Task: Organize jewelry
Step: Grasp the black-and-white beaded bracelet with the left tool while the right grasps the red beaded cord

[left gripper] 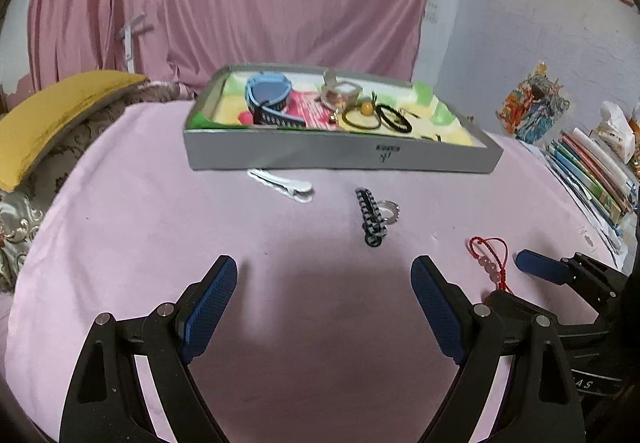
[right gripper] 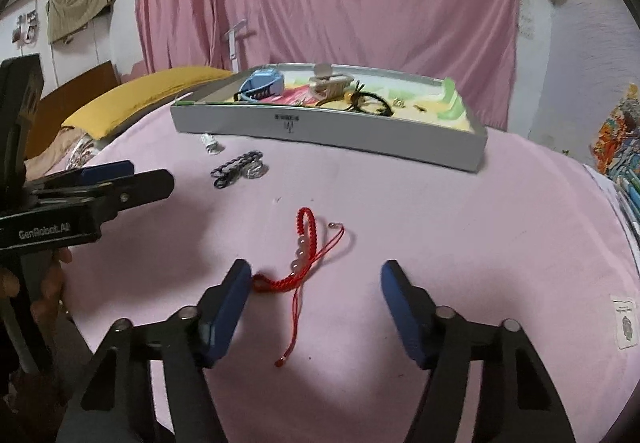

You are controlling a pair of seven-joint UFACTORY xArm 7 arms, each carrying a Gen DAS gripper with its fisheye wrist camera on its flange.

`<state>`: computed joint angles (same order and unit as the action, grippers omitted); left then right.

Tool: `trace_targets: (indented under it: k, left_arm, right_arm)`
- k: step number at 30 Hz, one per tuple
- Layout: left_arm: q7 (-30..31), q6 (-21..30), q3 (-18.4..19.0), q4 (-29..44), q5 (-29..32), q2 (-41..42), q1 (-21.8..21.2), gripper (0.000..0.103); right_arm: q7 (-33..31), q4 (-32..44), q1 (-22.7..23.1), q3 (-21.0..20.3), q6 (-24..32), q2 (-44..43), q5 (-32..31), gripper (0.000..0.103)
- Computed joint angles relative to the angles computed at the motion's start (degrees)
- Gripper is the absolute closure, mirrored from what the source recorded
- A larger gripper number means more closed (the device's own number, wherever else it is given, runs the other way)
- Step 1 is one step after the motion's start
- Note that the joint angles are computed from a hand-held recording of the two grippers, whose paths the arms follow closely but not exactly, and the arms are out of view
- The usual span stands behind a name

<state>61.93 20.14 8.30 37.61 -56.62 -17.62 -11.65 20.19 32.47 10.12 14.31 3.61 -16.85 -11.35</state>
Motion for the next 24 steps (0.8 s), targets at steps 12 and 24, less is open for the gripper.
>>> trace_targets:
  k: [12, 24]
  left_arm:
    - [-6.73, 3.84, -3.04, 5.31, 6.28, 4.99, 2.30, 0.029]
    - [-6.68, 3.72, -5.81, 9.57, 8.81, 9.63, 3.40, 0.069]
  right_arm:
    - [-13.68, 6.07, 9.04, -9.15, 7.62, 3.31, 12.11, 0.066]
    - [-25.21, 11.75, 8.41, -9.56, 11.43, 7.58, 20.84, 0.069]
